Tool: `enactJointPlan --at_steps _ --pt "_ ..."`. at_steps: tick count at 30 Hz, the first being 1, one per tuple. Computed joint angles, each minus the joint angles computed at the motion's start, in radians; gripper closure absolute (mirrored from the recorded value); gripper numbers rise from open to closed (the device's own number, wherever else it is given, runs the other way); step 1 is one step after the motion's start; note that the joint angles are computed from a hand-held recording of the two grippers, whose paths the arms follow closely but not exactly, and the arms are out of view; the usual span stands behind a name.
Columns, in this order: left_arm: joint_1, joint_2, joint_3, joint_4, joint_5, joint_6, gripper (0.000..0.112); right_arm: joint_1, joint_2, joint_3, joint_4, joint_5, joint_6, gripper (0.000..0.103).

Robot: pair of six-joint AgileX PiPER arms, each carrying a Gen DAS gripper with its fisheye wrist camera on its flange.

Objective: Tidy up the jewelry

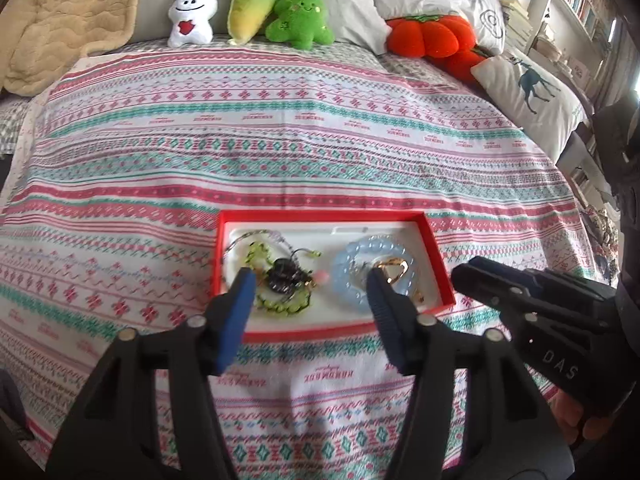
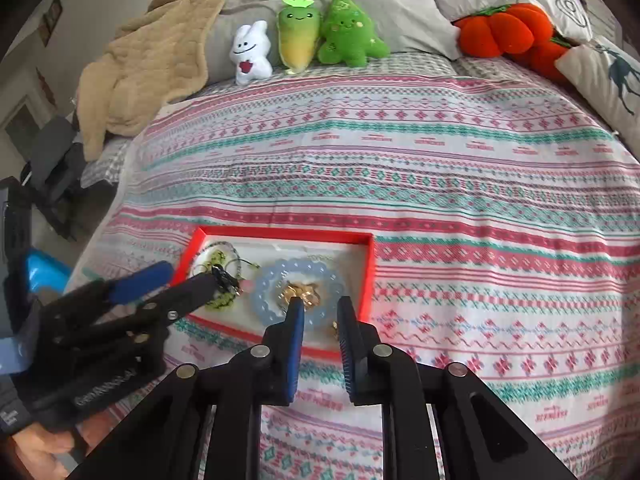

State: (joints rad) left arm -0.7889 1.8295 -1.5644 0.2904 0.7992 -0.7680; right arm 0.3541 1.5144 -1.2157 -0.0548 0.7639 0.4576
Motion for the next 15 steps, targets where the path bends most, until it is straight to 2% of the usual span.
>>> enactJointPlan --at_steps 1,2,4,7,9,10,11,15 --pt "-0.008 -0.002 -0.01 0.016 0.032 -0.017 0.045 0.002 -0.009 0.006 -0.011 0.012 0.018 0.077" --pt "-0.015 -0.003 -0.019 0.032 0.063 -0.033 0.036 0.007 -0.018 0.011 -0.026 0.036 0.042 0.065" --pt "-0.034 -0.011 -0.029 0.06 0.129 -0.063 0.028 0.021 -0.029 0.013 -0.074 0.089 0.103 0.038" --pt "-0.058 -0.022 -0.03 0.061 0.214 -0.074 0.025 0.041 -0.057 0.018 -0.112 0.161 0.155 0.037" --pt "-0.071 -0.036 -0.014 0.057 0.242 -0.087 0.016 0.053 -0.077 0.017 -0.122 0.206 0.183 0.03" --pt "-0.082 -0.049 0.004 0.065 0.252 -0.106 0.01 0.064 -0.091 0.021 -0.133 0.222 0.201 0.022" --pt "-0.092 -0.057 0.014 0.074 0.26 -0.123 0.01 0.082 -0.109 0.028 -0.151 0.234 0.225 0.014" --pt "-0.134 -0.094 0.072 0.109 0.29 -0.186 0.01 0.162 -0.178 0.076 -0.217 0.26 0.316 0.0"
